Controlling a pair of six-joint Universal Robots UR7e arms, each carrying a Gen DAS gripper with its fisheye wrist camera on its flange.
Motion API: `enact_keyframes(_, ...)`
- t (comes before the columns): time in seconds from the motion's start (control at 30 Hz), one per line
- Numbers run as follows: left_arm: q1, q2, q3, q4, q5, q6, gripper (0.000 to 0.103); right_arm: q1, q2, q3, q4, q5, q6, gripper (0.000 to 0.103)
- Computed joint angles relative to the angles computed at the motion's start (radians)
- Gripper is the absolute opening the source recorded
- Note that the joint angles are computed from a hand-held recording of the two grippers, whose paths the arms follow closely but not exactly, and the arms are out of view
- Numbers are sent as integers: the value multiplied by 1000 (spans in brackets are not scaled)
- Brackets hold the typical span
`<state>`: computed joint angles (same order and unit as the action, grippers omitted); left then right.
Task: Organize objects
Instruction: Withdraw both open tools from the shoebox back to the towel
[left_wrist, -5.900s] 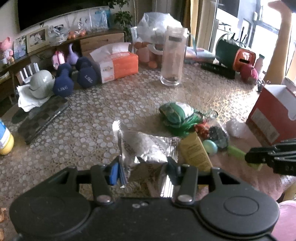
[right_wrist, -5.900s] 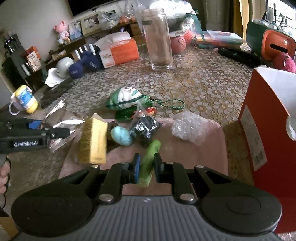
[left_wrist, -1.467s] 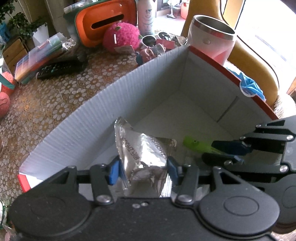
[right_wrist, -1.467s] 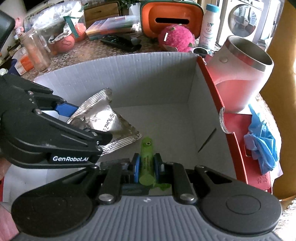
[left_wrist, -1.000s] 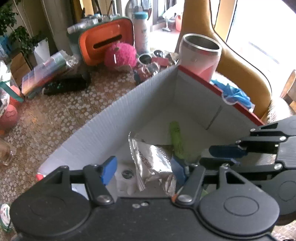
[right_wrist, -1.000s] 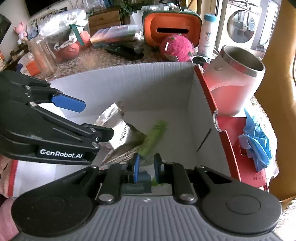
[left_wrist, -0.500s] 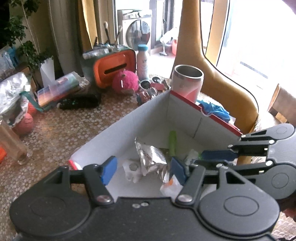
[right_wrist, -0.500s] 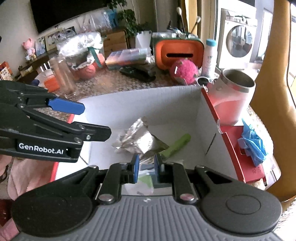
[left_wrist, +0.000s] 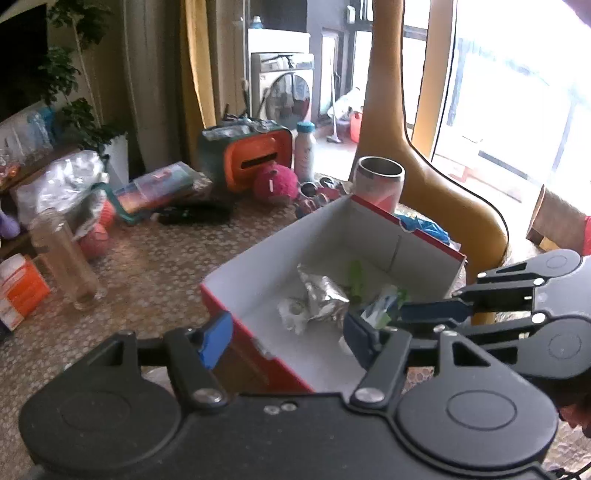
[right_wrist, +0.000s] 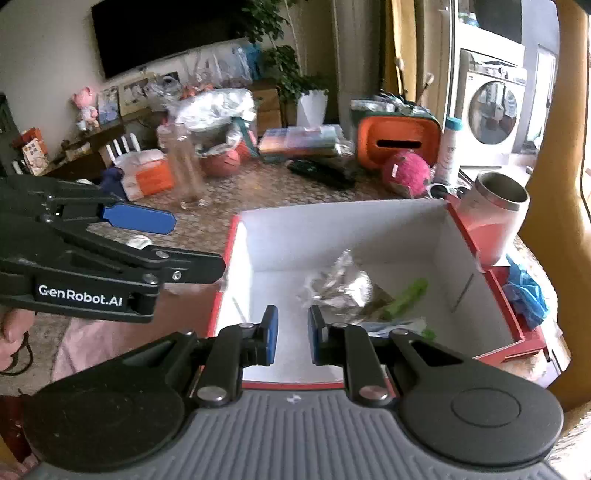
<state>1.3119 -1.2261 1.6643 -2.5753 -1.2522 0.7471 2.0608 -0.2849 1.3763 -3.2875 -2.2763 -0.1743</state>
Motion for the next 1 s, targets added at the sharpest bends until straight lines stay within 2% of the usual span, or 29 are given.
enact_keyframes(0.03, 7, -13, 8, -8, -7, 10, 76, 7, 4, 0, -5, 2, 3, 16)
enact_keyframes(0.23, 52, -71, 31, -32, -37, 26, 76, 39, 45, -30, -26, 20, 19, 16)
enact_keyframes(0.4, 95, -106, 29, -33, -50, 31, 77, 60, 90, -73, -27, 48, 19, 30)
enact_keyframes(0.6, 151, -122, 2, -14, -60, 32, 84, 78, 144, -138, 12, 75, 40, 30)
enact_keyframes(0.63, 161, -123, -4, -12, -63, 33, 84, 81, 153, -150, 17, 77, 46, 33)
enact_keyframes(0.7, 179, -124, -17, -4, -68, 32, 85, 87, 172, -173, 18, 82, 51, 51)
enact_keyframes(0.77, 196, -126, -26, -2, -69, 35, 87, 91, 193, -197, 11, 88, 41, 59)
enact_keyframes(0.87, 214, -127, -35, -12, -65, 52, 88, 97, 222, -239, 37, 83, 32, 60)
enact_keyframes(1.0, 243, -128, -53, -8, -78, 58, 96, 101, 256, -292, 75, 97, 47, 66)
